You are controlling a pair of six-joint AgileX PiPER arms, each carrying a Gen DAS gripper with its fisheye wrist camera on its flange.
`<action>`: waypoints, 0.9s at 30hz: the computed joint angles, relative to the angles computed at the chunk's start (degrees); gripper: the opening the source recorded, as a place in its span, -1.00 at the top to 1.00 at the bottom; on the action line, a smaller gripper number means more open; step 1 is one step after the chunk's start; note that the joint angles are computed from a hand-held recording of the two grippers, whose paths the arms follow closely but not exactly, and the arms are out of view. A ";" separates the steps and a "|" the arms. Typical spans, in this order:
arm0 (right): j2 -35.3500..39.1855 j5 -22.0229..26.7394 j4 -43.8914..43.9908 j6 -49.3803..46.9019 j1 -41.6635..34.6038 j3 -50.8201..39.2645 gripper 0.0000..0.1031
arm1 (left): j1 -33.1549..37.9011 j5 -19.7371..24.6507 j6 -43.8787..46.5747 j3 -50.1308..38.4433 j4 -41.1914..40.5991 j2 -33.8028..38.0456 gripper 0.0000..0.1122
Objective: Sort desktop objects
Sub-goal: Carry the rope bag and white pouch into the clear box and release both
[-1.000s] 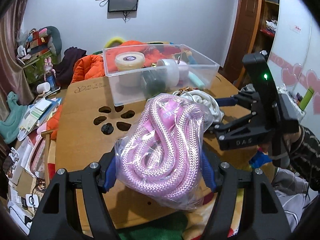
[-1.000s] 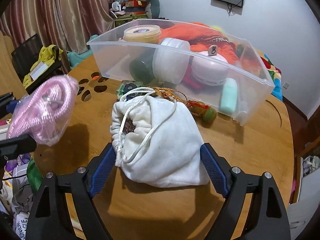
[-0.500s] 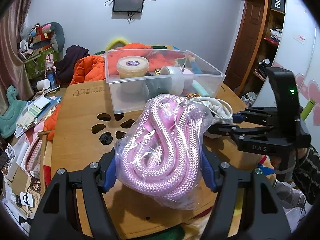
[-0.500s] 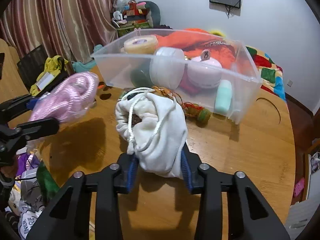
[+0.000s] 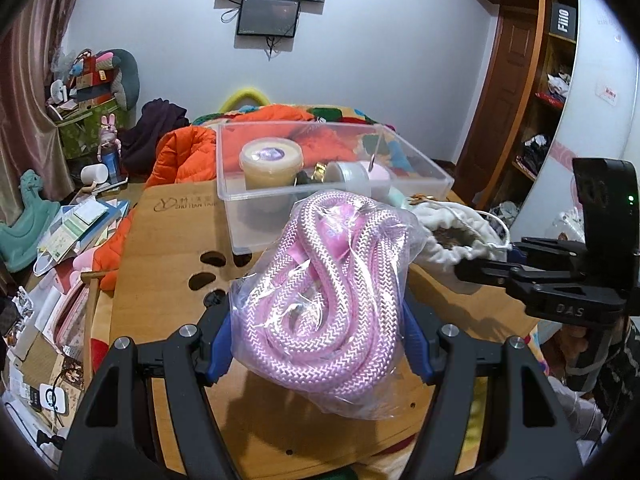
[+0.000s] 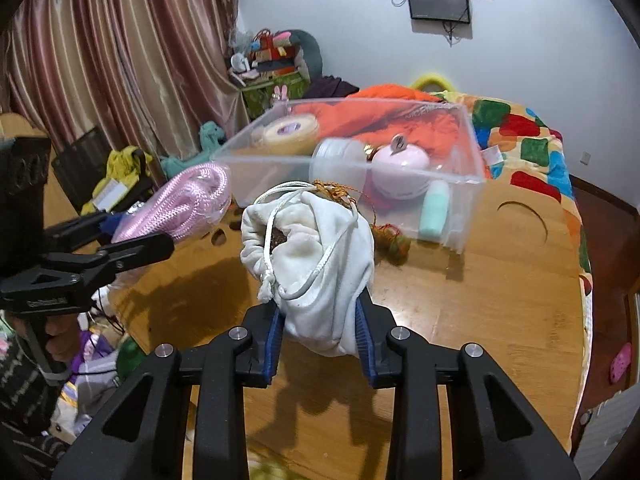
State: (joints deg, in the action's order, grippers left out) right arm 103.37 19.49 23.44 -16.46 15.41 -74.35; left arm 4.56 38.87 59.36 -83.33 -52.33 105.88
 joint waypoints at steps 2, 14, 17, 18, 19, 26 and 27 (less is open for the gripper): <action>-0.62 -0.10 0.92 -0.61 -0.48 0.14 0.45 | -0.24 -0.15 -0.73 -0.87 -0.09 0.20 -0.22; -1.87 0.85 11.46 -7.41 -4.37 -1.46 0.45 | -1.56 0.89 -6.68 -9.74 0.95 4.09 -0.22; -1.70 1.24 12.91 -8.02 -5.09 -2.40 0.45 | -1.95 1.35 -8.59 -12.69 1.97 5.64 -0.22; -1.50 1.61 13.70 -8.45 -5.46 -2.89 0.45 | -2.15 1.20 -9.22 -13.44 2.35 6.05 -0.22; -1.17 1.99 14.41 -8.69 -5.80 -3.50 0.45 | -2.33 1.02 -9.70 -14.07 2.77 6.39 -0.22; 1.16 3.69 14.60 -7.54 -6.76 -7.72 0.45 | -3.58 0.80 -13.77 -18.95 6.64 9.30 -0.22; 1.62 4.20 14.63 -7.53 -7.02 -8.53 0.45 | -3.80 0.82 -14.54 -19.81 7.23 9.89 -0.22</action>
State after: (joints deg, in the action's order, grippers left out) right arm 104.99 23.69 38.06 -23.98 8.39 -82.88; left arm 0.76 39.68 44.82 -103.15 -45.10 115.77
